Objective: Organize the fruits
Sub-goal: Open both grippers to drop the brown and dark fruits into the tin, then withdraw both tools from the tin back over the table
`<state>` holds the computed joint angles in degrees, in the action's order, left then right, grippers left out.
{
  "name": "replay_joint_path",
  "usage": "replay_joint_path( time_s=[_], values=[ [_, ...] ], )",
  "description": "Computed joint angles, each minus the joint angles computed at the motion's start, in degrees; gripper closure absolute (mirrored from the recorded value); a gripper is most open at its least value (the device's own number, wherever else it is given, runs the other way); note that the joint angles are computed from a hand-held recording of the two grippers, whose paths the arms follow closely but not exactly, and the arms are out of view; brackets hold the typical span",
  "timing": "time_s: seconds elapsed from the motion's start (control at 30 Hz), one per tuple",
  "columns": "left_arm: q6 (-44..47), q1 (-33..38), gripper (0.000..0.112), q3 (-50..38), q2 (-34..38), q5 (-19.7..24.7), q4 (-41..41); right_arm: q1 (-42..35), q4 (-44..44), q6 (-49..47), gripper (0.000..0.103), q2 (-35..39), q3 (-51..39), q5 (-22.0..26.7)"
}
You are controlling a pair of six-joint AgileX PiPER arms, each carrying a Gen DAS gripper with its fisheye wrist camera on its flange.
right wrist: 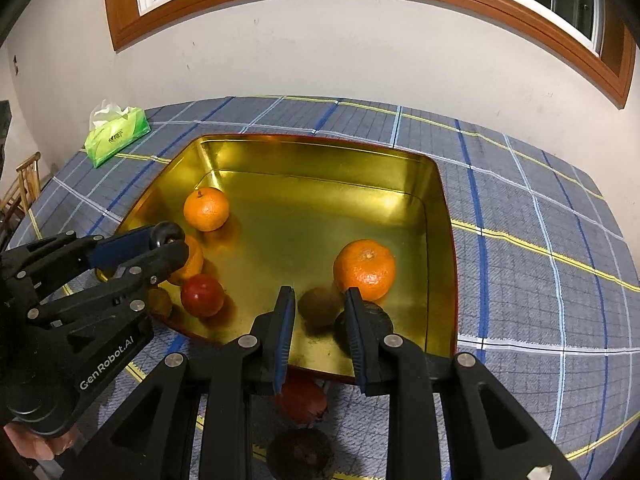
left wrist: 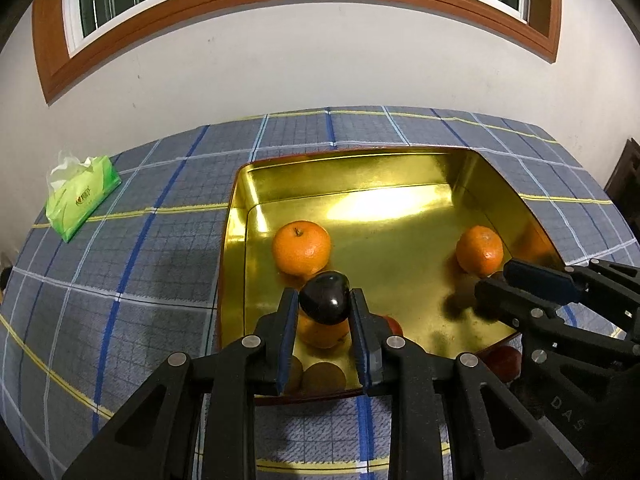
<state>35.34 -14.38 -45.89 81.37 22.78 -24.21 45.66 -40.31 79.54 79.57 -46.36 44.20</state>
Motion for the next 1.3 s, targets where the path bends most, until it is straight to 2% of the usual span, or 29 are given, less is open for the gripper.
replay_joint_path(
  time_s=[0.03, 0.13, 0.27, 0.5, 0.67, 0.8, 0.9, 1.1, 1.3],
  values=[
    [-0.39, -0.04, 0.081, -0.22, 0.27, 0.09, 0.28, 0.05, -0.12, 0.09, 0.073, 0.07, -0.13, 0.19],
    [-0.94, -0.09, 0.065, 0.04, -0.06, -0.28, 0.36, 0.72, -0.78, 0.99, 0.07, -0.48, -0.02, 0.92],
    [-0.46, -0.18, 0.056, 0.35, -1.23, -0.09, -0.31, 2.03, -0.95, 2.23, 0.069, -2.41, 0.51, 2.14],
    [-1.34, 0.29, 0.056, 2.93, -6.22, 1.33, -0.04, 10.19, -2.66, 8.94, 0.069, -8.1, 2.54, 10.15],
    [1.85, 3.16, 0.056, 7.26, -13.21, 3.95, -3.29, 18.97, -2.4, 15.86, 0.069, -11.64, 4.99, 17.52],
    [5.77, 6.94, 0.056, 11.75, -18.51, 6.77, -5.32, 26.09, -1.17, 23.23, 0.066, -12.86, 7.83, 21.0],
    [8.26, 9.33, 0.056, 14.93, -20.53, 7.8, -5.89, 30.14, 0.19, 28.03, 0.066, -12.5, 9.75, 20.94],
    [14.11, 14.75, 0.056, 19.89, -23.64, 9.83, -8.27, 32.76, 0.82, 31.29, 0.066, -9.05, 10.83, 17.94],
    [18.64, 18.75, 0.056, 21.77, -24.57, 11.19, -10.44, 28.98, -0.71, 29.81, 0.066, -5.78, 10.67, 12.84]
  ],
)
